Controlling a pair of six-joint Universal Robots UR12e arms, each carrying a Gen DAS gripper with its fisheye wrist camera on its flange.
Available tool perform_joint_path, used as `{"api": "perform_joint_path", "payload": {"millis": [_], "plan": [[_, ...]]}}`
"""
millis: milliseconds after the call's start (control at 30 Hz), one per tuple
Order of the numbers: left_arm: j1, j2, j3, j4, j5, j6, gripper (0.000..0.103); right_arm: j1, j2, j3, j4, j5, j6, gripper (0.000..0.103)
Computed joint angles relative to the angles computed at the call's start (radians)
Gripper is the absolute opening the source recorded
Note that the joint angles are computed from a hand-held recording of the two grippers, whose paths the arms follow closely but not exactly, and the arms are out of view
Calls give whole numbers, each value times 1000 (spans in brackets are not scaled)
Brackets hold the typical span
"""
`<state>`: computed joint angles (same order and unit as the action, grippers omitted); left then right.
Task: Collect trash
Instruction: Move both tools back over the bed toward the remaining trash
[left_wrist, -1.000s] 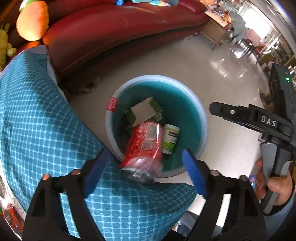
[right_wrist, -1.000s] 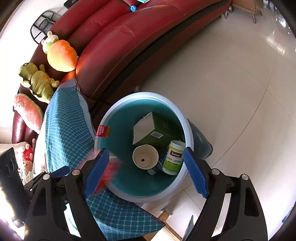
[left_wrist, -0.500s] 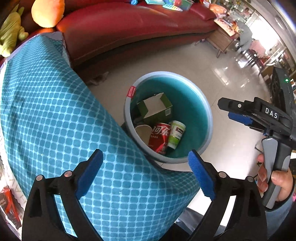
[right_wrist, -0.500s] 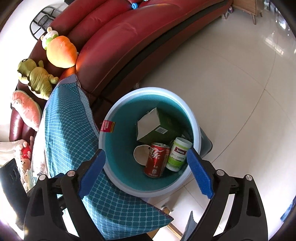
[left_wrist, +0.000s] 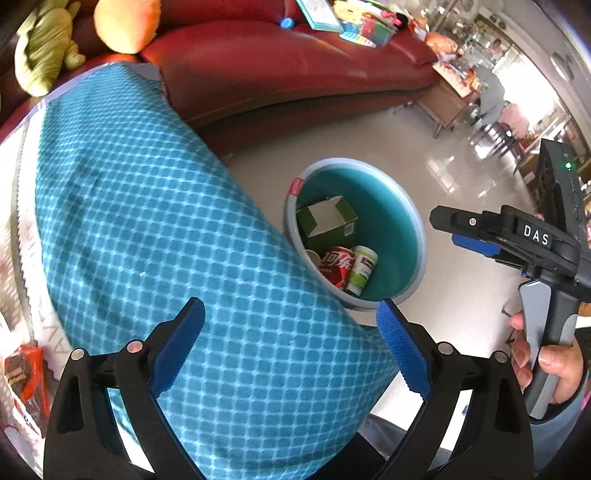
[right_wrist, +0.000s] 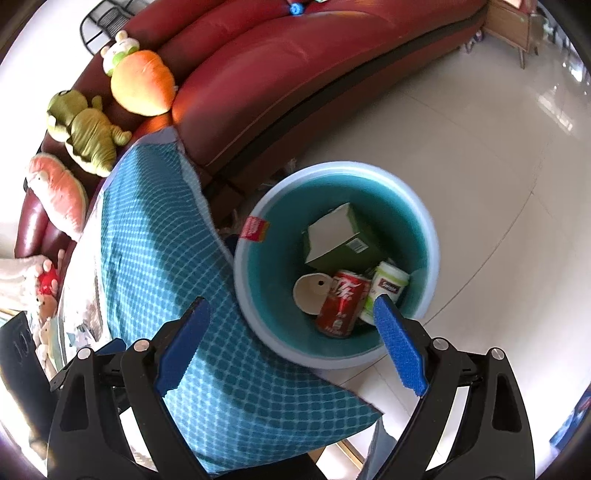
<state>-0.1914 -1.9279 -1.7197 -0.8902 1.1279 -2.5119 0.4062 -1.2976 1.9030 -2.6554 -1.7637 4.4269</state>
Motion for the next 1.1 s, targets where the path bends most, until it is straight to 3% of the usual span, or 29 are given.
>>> {"api": "perform_joint_path", "payload": {"millis": [667, 867, 1100], "plan": [[193, 26, -19, 25, -60, -52, 94, 63, 184, -319, 169, 70, -176, 86], [244, 22, 2, 44, -50, -38, 94, 76, 250, -439, 248, 89, -238, 86], [325, -3, 52, 118, 9, -53, 94, 85, 353, -630, 368, 107, -351, 86]]}}
